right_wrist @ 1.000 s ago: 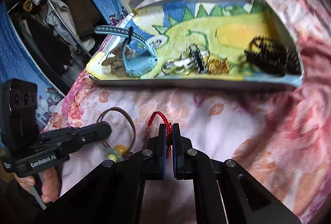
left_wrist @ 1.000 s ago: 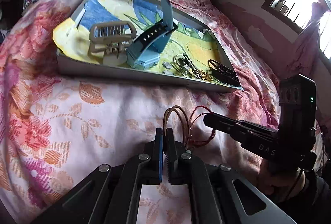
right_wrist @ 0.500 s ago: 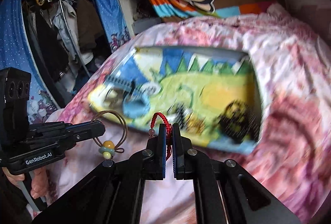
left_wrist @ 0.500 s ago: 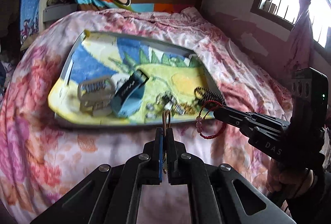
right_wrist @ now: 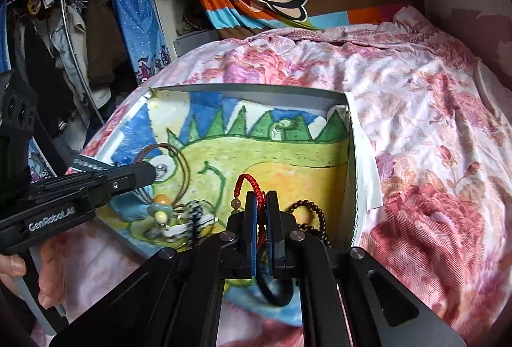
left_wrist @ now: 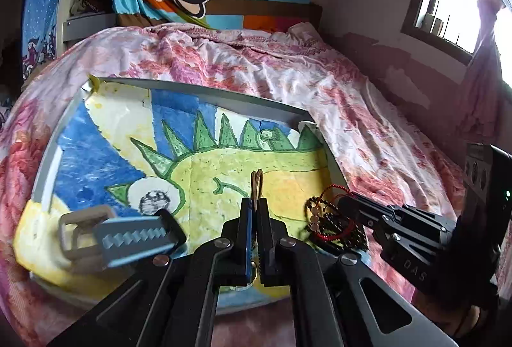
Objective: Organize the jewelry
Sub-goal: 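Carry the hair tie with the left tool while the right tool carries the bracelet over the tray, then open the left tool over the tray while the right tool releases the bracelet inside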
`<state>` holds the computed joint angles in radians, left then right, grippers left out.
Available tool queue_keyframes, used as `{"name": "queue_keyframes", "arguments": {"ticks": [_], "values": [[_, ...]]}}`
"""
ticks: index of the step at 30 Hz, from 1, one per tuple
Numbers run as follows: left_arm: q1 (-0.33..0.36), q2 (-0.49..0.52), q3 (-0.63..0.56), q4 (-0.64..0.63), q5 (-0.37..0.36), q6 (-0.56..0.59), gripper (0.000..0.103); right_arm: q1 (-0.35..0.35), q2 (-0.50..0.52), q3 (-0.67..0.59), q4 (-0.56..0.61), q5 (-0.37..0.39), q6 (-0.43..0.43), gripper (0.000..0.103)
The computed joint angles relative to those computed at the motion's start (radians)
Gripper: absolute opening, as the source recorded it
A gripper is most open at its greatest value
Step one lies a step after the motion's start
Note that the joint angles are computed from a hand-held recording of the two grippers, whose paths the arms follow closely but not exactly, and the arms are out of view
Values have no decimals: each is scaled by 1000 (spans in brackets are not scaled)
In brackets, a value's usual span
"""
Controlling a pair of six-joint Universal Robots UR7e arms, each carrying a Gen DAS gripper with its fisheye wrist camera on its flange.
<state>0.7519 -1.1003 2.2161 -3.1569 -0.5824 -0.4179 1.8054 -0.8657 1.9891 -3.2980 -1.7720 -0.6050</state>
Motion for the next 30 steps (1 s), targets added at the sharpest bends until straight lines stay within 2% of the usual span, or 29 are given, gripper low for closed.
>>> {"name": "queue_keyframes", "arguments": {"ticks": [7, 20, 22, 23, 25, 26, 28, 30], "values": [[39, 52, -34, -7, -4, -24, 3, -15, 28, 11, -38, -5, -52, 5], [40, 33, -52, 126, 15, -100, 3, -36, 10, 16, -10, -22, -15, 7], [38, 27, -52, 147, 12, -107, 6, -36, 4, 18, -4, -29, -14, 8], [36, 25, -52, 156, 15, -112, 7, -35, -1, 21, -6, -33, -17, 10], [32, 18, -46, 156, 19, -122, 20, -36, -13, 29, -8, -35, -17, 15], [29, 15, -42, 151, 21, -127, 23, -36, -20, 32, -8, -35, -17, 21], [20, 5, -33, 139, 25, -135, 26, -37, -35, 41, -15, -34, -15, 29], [9, -7, -29, 158, 37, -153, 27, -36, -51, 49, -18, -27, -11, 34]]}}
